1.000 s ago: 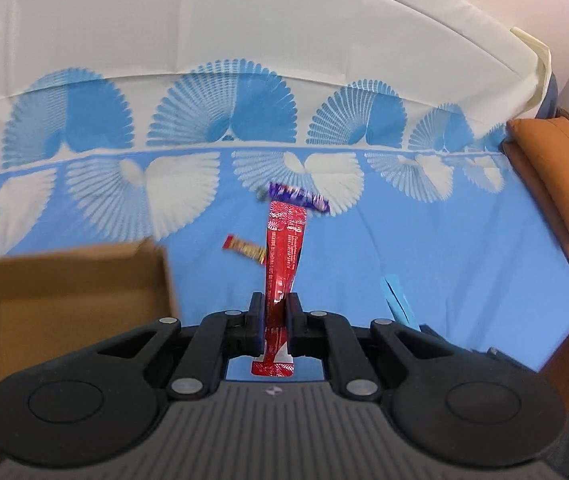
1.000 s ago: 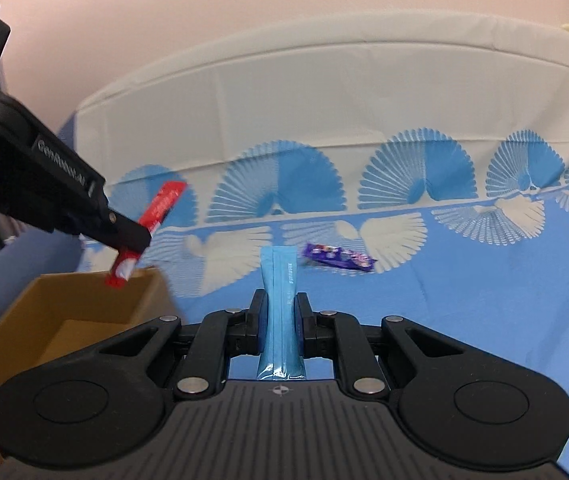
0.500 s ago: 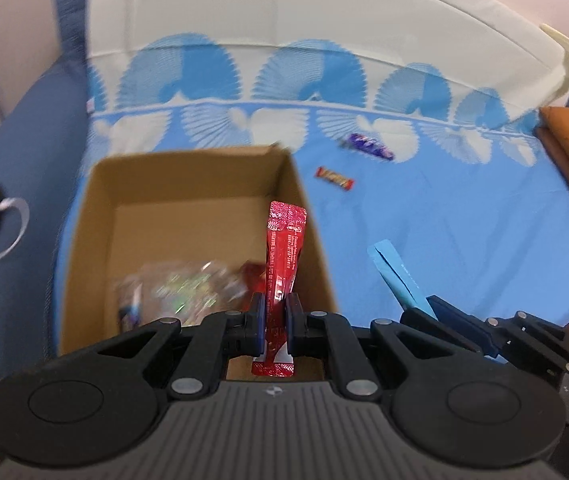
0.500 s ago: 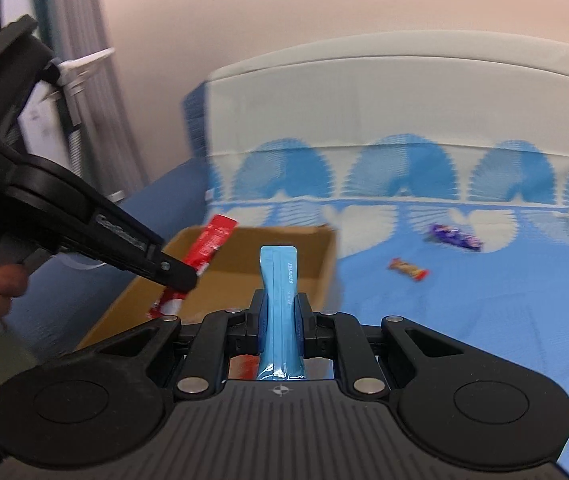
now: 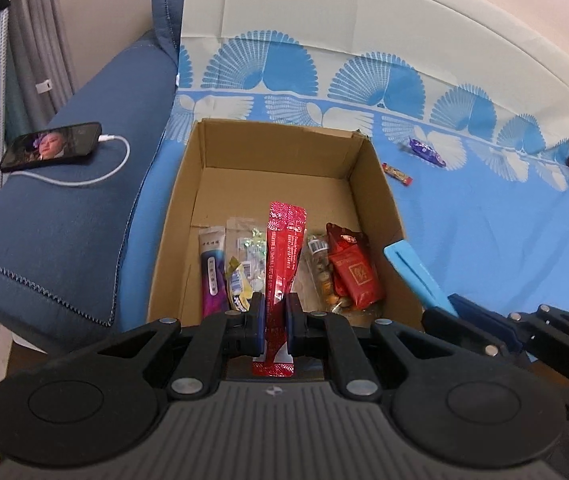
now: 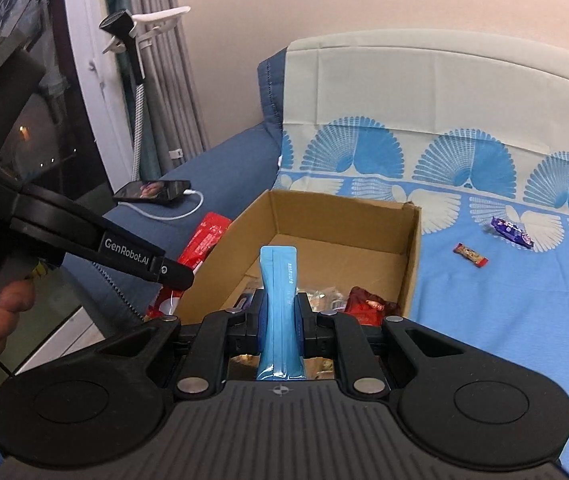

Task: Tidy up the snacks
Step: 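Carry the red stick pack with left tool while right tool carries the blue stick over the box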

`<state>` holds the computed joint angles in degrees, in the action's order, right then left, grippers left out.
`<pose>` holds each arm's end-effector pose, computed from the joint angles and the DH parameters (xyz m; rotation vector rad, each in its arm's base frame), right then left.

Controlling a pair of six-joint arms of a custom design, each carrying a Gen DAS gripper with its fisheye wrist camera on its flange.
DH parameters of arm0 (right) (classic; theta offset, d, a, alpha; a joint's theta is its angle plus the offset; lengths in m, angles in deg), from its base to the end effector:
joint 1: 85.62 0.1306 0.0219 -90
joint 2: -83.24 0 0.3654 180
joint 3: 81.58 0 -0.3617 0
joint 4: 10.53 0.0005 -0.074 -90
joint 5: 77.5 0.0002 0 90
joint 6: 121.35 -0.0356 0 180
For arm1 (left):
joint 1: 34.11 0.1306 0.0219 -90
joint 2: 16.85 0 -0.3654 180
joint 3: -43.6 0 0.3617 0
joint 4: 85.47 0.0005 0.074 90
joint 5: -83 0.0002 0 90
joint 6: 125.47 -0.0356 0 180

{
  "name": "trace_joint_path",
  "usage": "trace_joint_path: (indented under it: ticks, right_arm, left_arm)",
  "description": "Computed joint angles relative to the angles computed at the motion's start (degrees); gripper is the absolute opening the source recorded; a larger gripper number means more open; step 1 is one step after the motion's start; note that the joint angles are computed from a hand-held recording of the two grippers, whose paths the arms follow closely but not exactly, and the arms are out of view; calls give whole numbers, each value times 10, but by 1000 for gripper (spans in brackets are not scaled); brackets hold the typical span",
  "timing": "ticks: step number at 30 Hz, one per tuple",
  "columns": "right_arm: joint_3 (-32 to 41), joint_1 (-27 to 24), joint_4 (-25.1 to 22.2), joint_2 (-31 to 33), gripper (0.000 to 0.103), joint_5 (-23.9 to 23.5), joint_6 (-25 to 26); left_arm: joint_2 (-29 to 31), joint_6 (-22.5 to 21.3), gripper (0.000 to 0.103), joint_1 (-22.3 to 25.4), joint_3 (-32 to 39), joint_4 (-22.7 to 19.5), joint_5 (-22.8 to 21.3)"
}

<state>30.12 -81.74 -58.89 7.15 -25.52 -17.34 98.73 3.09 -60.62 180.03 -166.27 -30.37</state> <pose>0.5428 0.0583 0.4678 -0.6720 2.0736 0.6513 0.5170 -0.2426 0.4965 -0.3983 2.4586 0.0746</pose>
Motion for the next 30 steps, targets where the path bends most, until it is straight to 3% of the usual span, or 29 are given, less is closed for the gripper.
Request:
trace_joint_path:
  ticks: [9, 30]
  right_arm:
    - [-10, 6, -6, -9, 15, 12, 17]
    - [10, 8, -31, 5, 16, 17, 24]
  left_arm:
    - [-16, 5, 11, -2, -24, 19, -1]
    - [-7, 9, 11, 2, -17, 13, 4]
